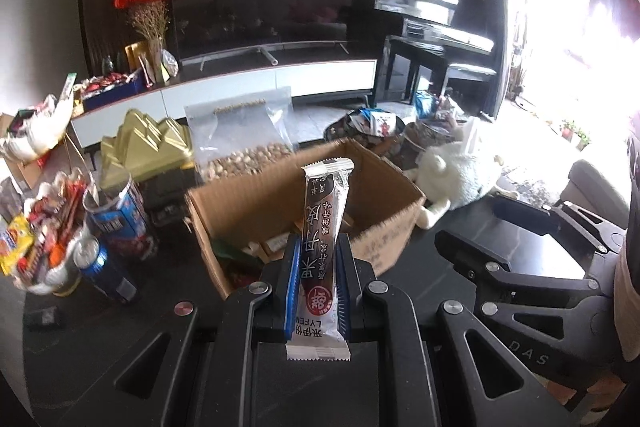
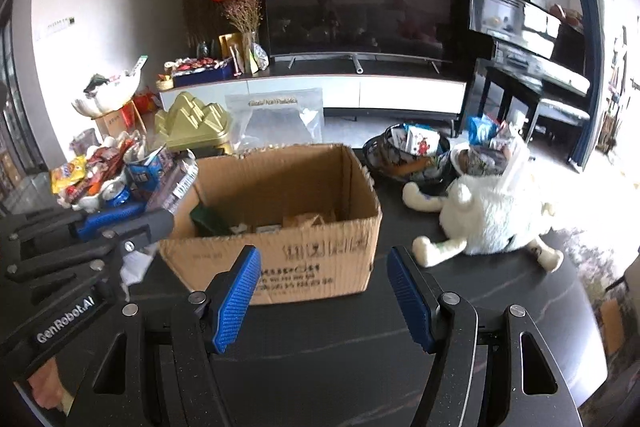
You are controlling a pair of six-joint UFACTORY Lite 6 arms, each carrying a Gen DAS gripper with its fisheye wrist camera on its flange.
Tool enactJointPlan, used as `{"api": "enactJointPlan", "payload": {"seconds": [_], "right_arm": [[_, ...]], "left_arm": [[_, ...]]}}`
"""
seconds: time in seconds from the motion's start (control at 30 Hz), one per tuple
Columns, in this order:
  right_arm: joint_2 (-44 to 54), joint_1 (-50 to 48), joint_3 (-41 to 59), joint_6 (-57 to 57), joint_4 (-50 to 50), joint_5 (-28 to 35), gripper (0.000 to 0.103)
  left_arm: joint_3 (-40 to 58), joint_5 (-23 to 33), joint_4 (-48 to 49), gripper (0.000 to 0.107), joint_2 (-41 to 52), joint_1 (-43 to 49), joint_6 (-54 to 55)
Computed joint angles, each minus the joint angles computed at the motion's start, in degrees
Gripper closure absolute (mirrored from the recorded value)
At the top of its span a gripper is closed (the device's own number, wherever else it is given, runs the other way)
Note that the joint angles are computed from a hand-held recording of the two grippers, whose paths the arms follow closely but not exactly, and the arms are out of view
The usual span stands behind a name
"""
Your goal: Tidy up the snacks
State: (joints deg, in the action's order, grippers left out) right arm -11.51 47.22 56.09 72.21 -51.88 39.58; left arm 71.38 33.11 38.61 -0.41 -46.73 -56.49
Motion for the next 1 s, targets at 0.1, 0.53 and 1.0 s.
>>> {"api": "enactJointPlan", "payload": {"seconds": [0.1,0.53,1.0], "right_arm": [[3.46,-1.73,4.35,-3.55,1.71,0.02,0.037],[15.05,-8.13,18.95,-16.59,10.42,0.18,0.037],[8.35,-3.71,10.86,-12.37,8.74,0.15,0.03]], "left_arm": [[5.1,0.93,-3.05,0.09,3.57,2.25,5.09],[17.67,5.8,-4.32,0.071,14.23,7.09,7.47],[-1.04,13.94,10.71,0.04,-2.07,-1.97,-13.66]]}}
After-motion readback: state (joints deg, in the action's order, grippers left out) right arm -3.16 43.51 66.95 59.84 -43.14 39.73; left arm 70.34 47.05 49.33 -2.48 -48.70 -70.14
